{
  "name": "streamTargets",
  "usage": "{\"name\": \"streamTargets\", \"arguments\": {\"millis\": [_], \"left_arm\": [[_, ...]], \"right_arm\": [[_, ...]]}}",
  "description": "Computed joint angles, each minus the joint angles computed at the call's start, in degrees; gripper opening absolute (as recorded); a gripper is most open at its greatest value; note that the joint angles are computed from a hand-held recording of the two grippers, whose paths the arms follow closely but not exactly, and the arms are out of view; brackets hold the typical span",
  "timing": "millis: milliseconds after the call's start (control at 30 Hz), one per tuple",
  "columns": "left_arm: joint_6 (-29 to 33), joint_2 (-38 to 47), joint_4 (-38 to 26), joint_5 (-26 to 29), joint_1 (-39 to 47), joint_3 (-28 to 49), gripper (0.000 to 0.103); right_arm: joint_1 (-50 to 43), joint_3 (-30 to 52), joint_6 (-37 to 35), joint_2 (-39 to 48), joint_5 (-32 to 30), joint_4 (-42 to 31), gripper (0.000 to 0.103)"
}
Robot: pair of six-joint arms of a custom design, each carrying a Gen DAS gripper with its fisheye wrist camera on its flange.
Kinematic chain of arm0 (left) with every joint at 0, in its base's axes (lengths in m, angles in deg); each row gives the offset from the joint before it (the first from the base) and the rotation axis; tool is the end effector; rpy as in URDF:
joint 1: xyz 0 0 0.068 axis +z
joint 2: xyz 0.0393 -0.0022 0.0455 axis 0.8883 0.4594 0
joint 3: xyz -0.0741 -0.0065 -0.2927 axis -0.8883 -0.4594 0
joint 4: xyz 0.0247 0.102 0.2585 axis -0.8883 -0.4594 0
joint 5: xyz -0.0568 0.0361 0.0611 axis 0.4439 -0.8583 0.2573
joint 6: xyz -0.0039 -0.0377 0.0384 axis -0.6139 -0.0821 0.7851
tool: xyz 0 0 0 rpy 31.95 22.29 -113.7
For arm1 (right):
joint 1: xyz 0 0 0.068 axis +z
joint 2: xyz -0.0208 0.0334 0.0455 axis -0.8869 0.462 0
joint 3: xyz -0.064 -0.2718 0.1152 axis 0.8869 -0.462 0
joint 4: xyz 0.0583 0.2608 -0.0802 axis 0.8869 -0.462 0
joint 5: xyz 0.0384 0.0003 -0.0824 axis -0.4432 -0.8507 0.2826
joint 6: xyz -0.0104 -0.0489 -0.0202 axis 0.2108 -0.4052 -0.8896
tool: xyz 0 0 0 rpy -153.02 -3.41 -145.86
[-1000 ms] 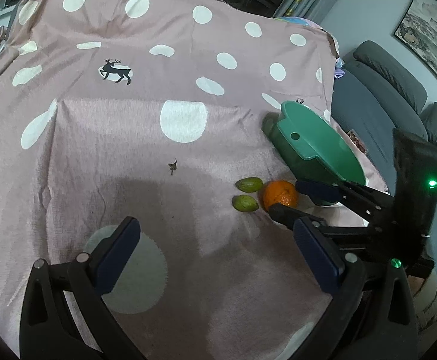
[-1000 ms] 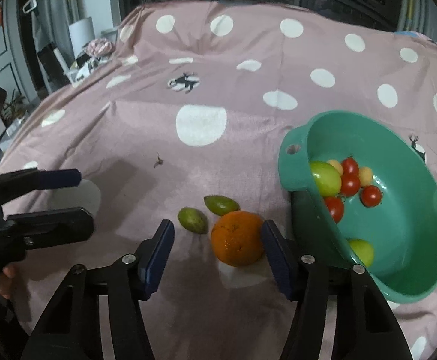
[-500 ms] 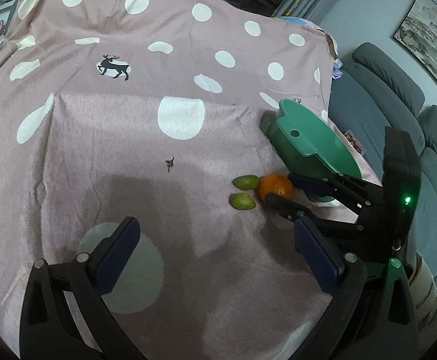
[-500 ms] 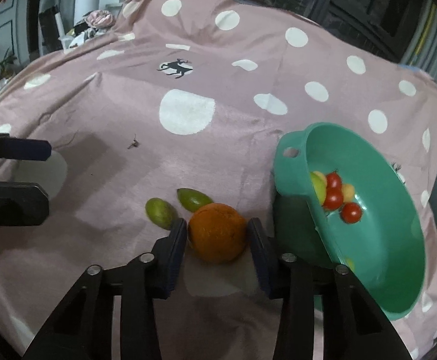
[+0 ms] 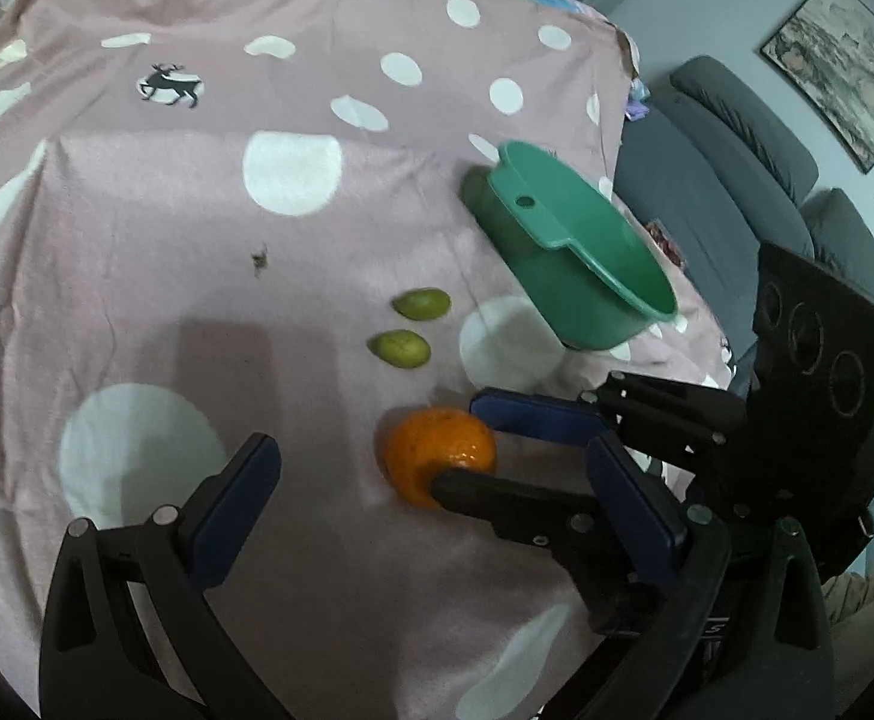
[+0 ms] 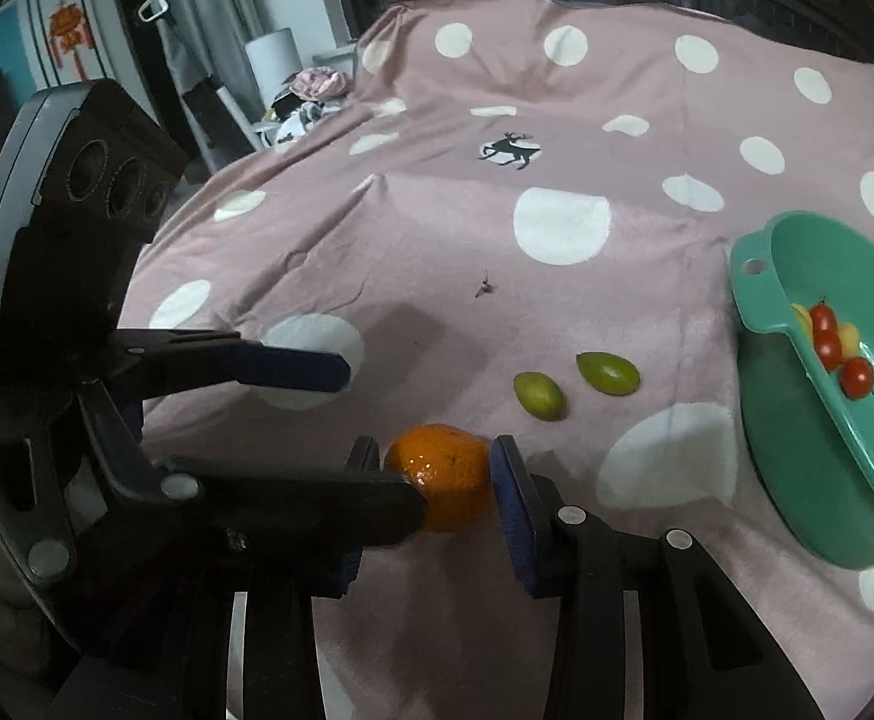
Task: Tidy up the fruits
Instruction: 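Grasp the orange between the left and right grippers together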
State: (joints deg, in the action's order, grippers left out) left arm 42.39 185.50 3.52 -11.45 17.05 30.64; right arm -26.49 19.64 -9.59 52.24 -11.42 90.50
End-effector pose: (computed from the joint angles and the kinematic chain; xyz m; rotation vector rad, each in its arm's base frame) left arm 0.2212 -0.2468 0.1246 0.7761 2.4264 -1.0070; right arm 0.1592 0.1074 0.1097 -0.2280 2.4018 0.2412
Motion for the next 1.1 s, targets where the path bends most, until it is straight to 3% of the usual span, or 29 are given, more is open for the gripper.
{"name": "streamTargets", "arguments": {"millis": [133, 200, 300, 467, 600, 900, 1100], "left_arm": [[0.6, 0.7, -1.5, -0.6, -1.2, 1.5, 0.097], [0.7, 1.9, -2.2, 0.5, -1.3, 2.8, 0.089], [0.9, 3.5, -4.0, 1.1, -1.3, 4.7, 0.082], [1.0, 4.3, -5.8, 1.2, -1.6, 5.9, 0.062], [1.3, 4.9, -7.6, 1.4, -1.8, 6.6, 0.06], [0.9, 4.4, -7.9, 1.1, -1.9, 5.7, 0.042], [0.4, 1.6, -6.9, -0.2, -2.3, 3.6, 0.042]], "right_arm": [[-2.1, -1.9, 0.1, -0.3, -1.9, 2.5, 0.041], [-3.2, -2.7, -0.3, -0.6, -3.3, 3.4, 0.041], [-3.9, -2.6, -1.1, -0.1, -4.3, 3.3, 0.05], [-6.6, -3.3, -2.3, 1.5, -8.5, 6.3, 0.051], [-6.3, -2.5, -2.9, 4.2, -9.7, 7.3, 0.051], [-4.4, -1.5, -2.8, 7.1, -9.5, 8.1, 0.047], [-2.2, -2.9, -1.5, 4.6, -7.3, 8.7, 0.047]]}}
